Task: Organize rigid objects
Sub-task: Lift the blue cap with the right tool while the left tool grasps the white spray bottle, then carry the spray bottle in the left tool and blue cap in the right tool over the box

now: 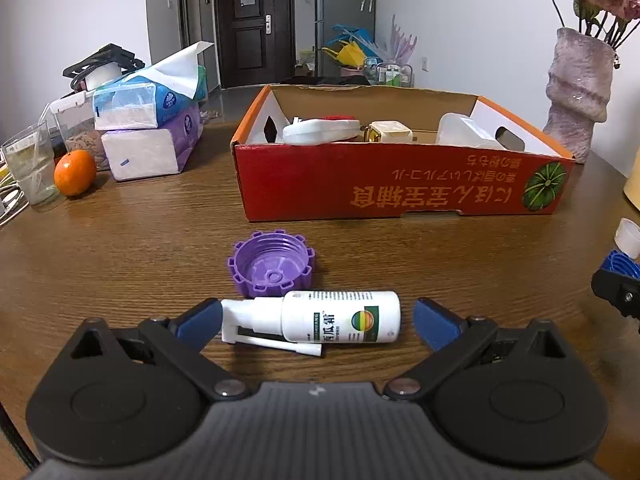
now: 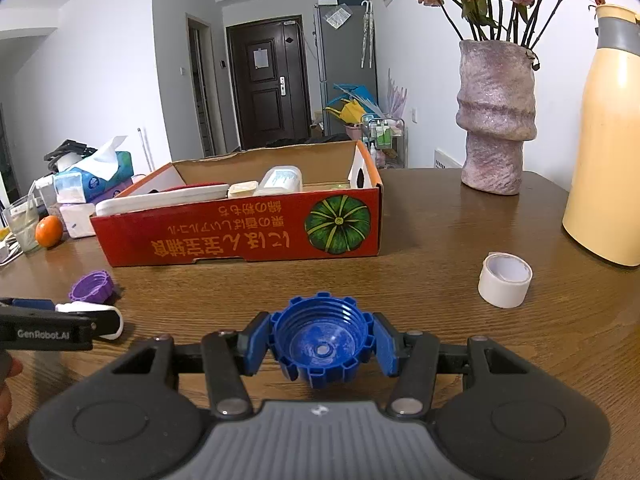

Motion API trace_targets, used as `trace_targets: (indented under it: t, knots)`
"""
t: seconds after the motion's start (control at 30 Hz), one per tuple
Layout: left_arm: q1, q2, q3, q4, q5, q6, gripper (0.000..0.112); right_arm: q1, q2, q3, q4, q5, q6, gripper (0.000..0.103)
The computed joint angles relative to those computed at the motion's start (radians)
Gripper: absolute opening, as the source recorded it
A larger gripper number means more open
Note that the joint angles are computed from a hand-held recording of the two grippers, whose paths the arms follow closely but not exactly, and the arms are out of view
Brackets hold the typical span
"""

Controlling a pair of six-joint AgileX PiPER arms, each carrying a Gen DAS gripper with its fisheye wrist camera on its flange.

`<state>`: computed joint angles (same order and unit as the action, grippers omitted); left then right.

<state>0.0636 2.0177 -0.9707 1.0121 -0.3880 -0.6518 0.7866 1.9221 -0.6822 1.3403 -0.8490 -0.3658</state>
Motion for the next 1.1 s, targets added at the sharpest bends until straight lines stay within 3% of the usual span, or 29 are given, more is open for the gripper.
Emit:
trace_targets:
  t: [0.13,0.3,0.53,0.7,0.8,1.1]
  knots:
    - [-0.006,0.016,-0.033,0.038,0.030,-0.075,0.103,-0.002,0.001,0.001,-0.004,0.002,0.003,0.053]
    - [-0.009,0.023,-0.033,-0.064,0.026,0.040,0.103,-0.003,0.001,0.000,-0.001,0.006,-0.001,0.053]
    - [-0.017,0.032,-0.034,-0.095,0.026,0.147,0.103,-0.004,-0.009,0.013,-0.020,0.006,0.021,0.053]
    - [-0.012,0.073,-0.108,0.092,0.056,-0.041,0.103,-0.007,-0.005,0.008,-0.021,0.015,0.016,0.053]
    - [0.002,0.084,-0.136,0.260,0.027,-0.207,0.103,-0.016,0.000,-0.001,-0.019,0.034,0.005,0.053]
    - [-0.018,0.066,-0.096,0.162,0.027,-0.111,0.098,-0.014,0.007,-0.009,-0.011,0.042,-0.009,0.053]
